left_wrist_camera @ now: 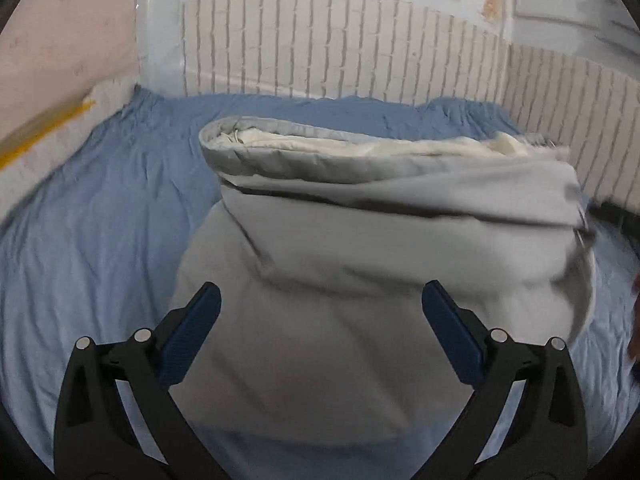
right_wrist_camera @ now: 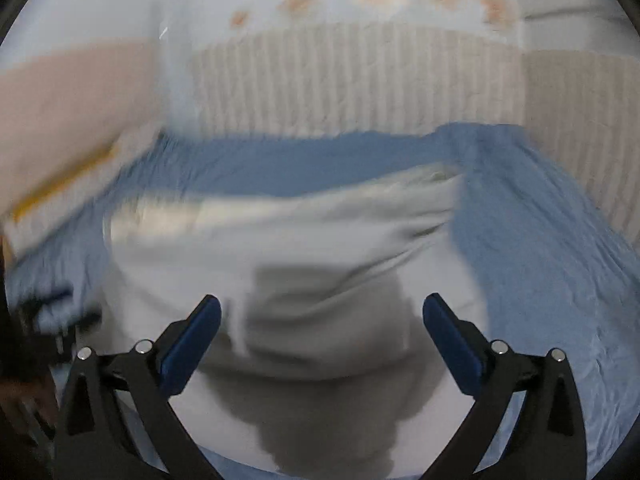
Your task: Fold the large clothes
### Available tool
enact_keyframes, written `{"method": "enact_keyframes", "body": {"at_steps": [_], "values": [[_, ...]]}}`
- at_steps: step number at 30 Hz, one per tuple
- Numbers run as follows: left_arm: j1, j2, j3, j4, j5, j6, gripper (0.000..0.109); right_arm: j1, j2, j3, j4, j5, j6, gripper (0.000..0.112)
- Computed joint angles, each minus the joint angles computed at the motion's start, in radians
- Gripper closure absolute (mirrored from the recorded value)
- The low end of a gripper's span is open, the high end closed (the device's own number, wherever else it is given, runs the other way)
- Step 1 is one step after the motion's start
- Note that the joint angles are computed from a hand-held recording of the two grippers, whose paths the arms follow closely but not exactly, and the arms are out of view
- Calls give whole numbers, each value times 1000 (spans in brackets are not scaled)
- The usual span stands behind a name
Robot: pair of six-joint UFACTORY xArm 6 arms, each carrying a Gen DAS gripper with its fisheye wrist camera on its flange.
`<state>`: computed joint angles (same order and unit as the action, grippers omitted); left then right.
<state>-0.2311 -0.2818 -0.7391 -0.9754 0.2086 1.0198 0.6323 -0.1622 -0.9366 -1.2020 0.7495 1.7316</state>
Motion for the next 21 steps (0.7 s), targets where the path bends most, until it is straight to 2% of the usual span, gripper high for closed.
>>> {"method": "enact_keyframes", "body": {"at_steps": [1,4,7,9,11,13,16,18,19,20,21], "values": [[-10,48,-39,43,-21,-49,9,3,55,-43,-2,12,-43,11],[-18,220,-212,180,-8,-179,8,-21,159,-137,-43,32,-69,11],[-23,387,-416,274,17,-276,8,-103,246,-213,9,-40,-68,11],[-38,519,-573,409,34,-365,8,-145,288,-249,27,-60,-73,11],[-41,629,-705,575,51,-508,8,-196,324,-277,35,-87,-91,11],[-39,736,-849,640,111,-595,8,-261,357,-301,38,-130,-64,11],[-19,919,-1092,759,237,-762,8,-367,412,-337,81,-216,-15,11],[7,1033,-1245,777,341,-857,8,-431,468,-364,190,-293,-79,11],[19,1060,-1275,739,349,-861,8,-469,508,-365,237,-379,-90,11],[33,1081,-1293,690,345,-866,8,-504,537,-349,242,-482,-59,11],[44,1099,-1310,666,345,-884,8,-525,547,-332,204,-543,13,11]]}}
